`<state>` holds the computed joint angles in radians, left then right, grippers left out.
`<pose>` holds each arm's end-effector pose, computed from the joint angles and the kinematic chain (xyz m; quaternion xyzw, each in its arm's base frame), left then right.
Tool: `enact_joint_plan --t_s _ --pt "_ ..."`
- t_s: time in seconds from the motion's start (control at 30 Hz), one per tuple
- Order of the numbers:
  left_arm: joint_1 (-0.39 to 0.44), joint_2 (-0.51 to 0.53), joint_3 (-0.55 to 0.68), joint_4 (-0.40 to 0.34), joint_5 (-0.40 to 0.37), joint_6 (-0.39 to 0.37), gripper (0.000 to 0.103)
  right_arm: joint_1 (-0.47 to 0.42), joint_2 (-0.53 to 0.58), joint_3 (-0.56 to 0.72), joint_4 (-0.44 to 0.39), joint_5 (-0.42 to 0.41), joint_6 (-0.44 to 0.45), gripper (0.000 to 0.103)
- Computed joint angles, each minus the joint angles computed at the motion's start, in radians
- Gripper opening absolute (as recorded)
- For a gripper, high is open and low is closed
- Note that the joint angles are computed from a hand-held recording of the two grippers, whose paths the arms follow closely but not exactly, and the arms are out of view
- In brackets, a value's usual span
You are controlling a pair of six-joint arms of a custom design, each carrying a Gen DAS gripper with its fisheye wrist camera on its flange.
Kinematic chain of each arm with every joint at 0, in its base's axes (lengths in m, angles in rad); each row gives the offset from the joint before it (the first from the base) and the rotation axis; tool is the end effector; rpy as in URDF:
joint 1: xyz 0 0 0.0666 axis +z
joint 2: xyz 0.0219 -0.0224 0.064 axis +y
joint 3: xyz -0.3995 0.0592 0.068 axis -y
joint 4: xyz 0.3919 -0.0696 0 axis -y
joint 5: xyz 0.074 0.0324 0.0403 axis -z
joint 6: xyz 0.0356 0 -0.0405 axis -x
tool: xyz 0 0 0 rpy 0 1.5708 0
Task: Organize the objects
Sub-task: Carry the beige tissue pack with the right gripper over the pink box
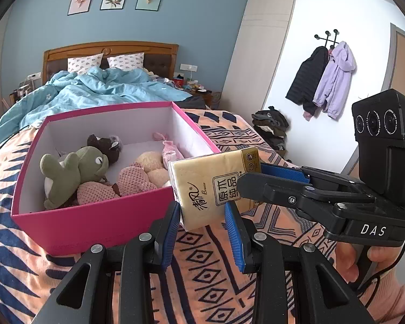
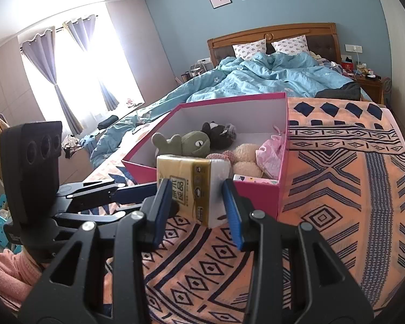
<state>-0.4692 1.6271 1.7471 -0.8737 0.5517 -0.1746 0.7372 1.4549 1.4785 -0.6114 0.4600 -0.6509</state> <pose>0.5063 -0.2780 0.5010 0.3820 0.8034 -0.3033 0.3414 0.3981 0.3396 0.4856 0.0705 0.8623 0.1394 0.4818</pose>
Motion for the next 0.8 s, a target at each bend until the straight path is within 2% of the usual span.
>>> enact_joint_plan --t_s 0.8 --pt "-0.001 0.043 0.071 0.01 -0.028 0.009 0.034 -0.032 0.017 0.037 0.007 -0.017 0.026 0.042"
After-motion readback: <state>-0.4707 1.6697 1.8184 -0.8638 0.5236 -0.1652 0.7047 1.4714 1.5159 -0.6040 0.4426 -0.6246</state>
